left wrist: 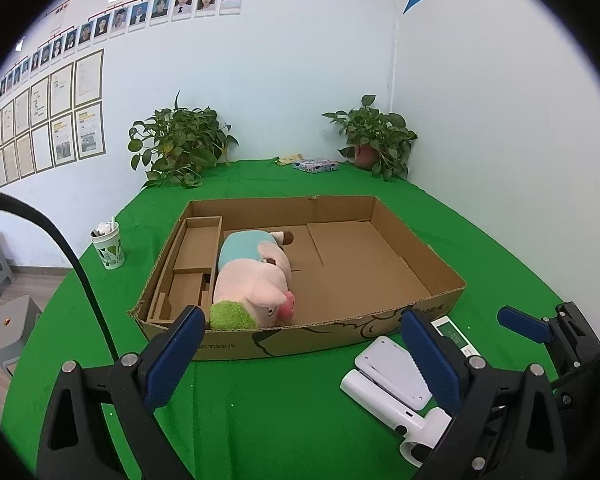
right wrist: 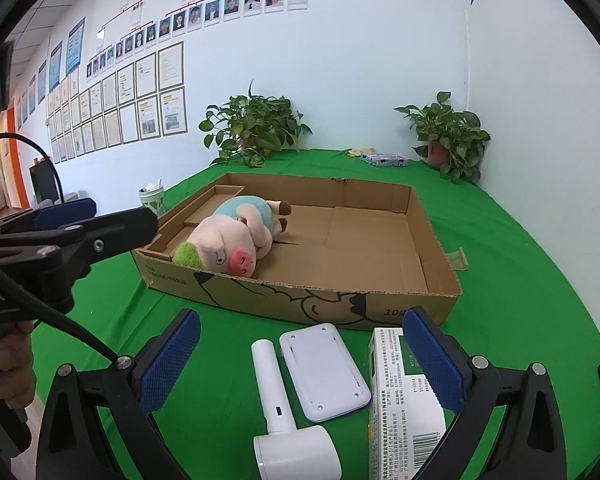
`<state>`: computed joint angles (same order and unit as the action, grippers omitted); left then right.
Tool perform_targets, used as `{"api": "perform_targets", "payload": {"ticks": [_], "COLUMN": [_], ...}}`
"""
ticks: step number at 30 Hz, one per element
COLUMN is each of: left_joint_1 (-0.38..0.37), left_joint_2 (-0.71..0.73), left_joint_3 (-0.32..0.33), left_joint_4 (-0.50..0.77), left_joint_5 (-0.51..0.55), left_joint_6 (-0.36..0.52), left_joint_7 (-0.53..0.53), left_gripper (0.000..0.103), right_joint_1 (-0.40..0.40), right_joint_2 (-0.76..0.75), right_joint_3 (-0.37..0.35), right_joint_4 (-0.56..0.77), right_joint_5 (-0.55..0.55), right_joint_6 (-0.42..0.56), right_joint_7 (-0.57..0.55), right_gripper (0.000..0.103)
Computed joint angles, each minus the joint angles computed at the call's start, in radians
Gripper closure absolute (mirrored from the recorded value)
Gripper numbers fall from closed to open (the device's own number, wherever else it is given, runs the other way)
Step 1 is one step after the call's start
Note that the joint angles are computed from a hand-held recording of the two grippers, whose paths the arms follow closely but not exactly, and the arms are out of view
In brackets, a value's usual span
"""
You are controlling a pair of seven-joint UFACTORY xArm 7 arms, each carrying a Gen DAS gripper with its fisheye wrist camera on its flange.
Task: Organize objects
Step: 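Grasp the white lint roller by its handle with the right gripper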
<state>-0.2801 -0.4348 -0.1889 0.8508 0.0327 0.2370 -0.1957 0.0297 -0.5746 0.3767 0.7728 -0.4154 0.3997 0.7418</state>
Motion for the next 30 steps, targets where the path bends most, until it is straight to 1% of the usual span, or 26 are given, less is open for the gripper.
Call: {"api": "perform_targets", "payload": {"ticks": [2, 4, 5, 6, 7, 8, 9, 10, 11, 12, 14, 16, 18, 20, 21, 22, 24, 26, 27, 28, 30], "left_joint_1": [-0.016, -0.066, -0.104, -0.148, -0.207, -0.246, -0.287, -0.301, -0.308, -0.320, -0.330, -0.339, -0.338, -0.327, -0.316, -0.305, -0.285, -0.263, -0.249, -0.236, -0.208], "left_joint_2": [0.007, 0.016, 0.021, 0.025, 0.029, 0.032, 0.037, 0.044, 0.051, 0.062, 0.086, 0.117, 0.142, 0.153, 0.156, 0.156, 0.156, 0.143, 0.137, 0.137, 0.148], "left_joint_3": [0.012, 0.055, 0.088, 0.126, 0.179, 0.214, 0.255, 0.271, 0.282, 0.299, 0.319, 0.344, 0.354, 0.345, 0.333, 0.324, 0.314, 0.303, 0.295, 0.286, 0.269], "left_joint_4": [0.000, -0.004, -0.006, -0.008, -0.010, -0.011, -0.012, -0.010, -0.010, -0.008, 0.004, 0.029, 0.051, 0.056, 0.056, 0.053, 0.052, 0.040, 0.033, 0.033, 0.043], "left_joint_5": [-0.011, -0.059, -0.101, -0.153, -0.227, -0.291, -0.365, -0.410, -0.449, -0.499, -0.585, -0.681, -0.757, -0.802, -0.808, -0.816, -0.848, -0.874, -0.877, -0.878, -0.880], "left_joint_6": [0.008, 0.022, 0.033, 0.046, 0.069, 0.092, 0.127, 0.151, 0.174, 0.204, 0.252, 0.316, 0.367, 0.385, 0.388, 0.392, 0.414, 0.429, 0.432, 0.438, 0.457], "left_joint_7": [0.013, 0.056, 0.092, 0.138, 0.204, 0.261, 0.323, 0.358, 0.384, 0.414, 0.458, 0.503, 0.541, 0.571, 0.573, 0.577, 0.596, 0.619, 0.626, 0.629, 0.631], "left_gripper": [0.004, 0.004, 0.004, 0.004, 0.004, 0.004, 0.004, 0.004, 0.004, 0.004, 0.005, 0.005, 0.005, 0.006, 0.006, 0.006, 0.006, 0.006, 0.006, 0.006, 0.006], "right_joint_1": [0.036, 0.076, 0.097, 0.135, 0.169, 0.208, 0.265, 0.286, 0.290, 0.273, 0.251, 0.234, 0.194, 0.167, 0.165, 0.178, 0.224, 0.311, 0.336, 0.319, 0.255], "right_joint_2": [-0.002, -0.004, -0.009, -0.014, -0.022, -0.032, -0.045, -0.059, -0.069, -0.080, -0.076, -0.054, -0.023, 0.011, 0.036, 0.048, 0.046, 0.035, 0.025, 0.015, 0.004], "right_joint_3": [-0.041, -0.079, -0.095, -0.124, -0.147, -0.171, -0.206, -0.213, -0.208, -0.181, -0.167, -0.163, -0.129, -0.099, -0.091, -0.096, -0.110, -0.164, -0.174, -0.155, -0.100], "right_joint_4": [-0.030, -0.053, -0.069, -0.092, -0.114, -0.140, -0.179, -0.207, -0.228, -0.249, -0.258, -0.249, -0.220, -0.193, -0.177, -0.172, -0.180, -0.204, -0.217, -0.222, -0.229], "right_joint_5": [0.027, 0.066, 0.085, 0.113, 0.142, 0.176, 0.220, 0.245, 0.262, 0.270, 0.293, 0.310, 0.281, 0.249, 0.242, 0.246, 0.270, 0.334, 0.365, 0.355, 0.318], "right_joint_6": [-0.046, -0.071, -0.076, -0.079, -0.079, -0.078, -0.078, -0.073, -0.066, -0.052, -0.042, -0.041, -0.018, 0.010, 0.031, 0.039, 0.029, -0.011, -0.043, -0.053, -0.073], "right_joint_7": [-0.027, -0.071, -0.099, -0.143, -0.183, -0.224, -0.277, -0.302, -0.316, -0.304, -0.291, -0.282, -0.276, -0.264, -0.259, -0.261, -0.271, -0.327, -0.348, -0.329, -0.273], "right_gripper": [0.001, 0.001, 0.002, 0.002, 0.003, 0.003, 0.003, 0.003, 0.003, 0.004, 0.006, 0.010, 0.013, 0.021, 0.028, 0.033, 0.032, 0.033, 0.028, 0.016, 0.000]}}
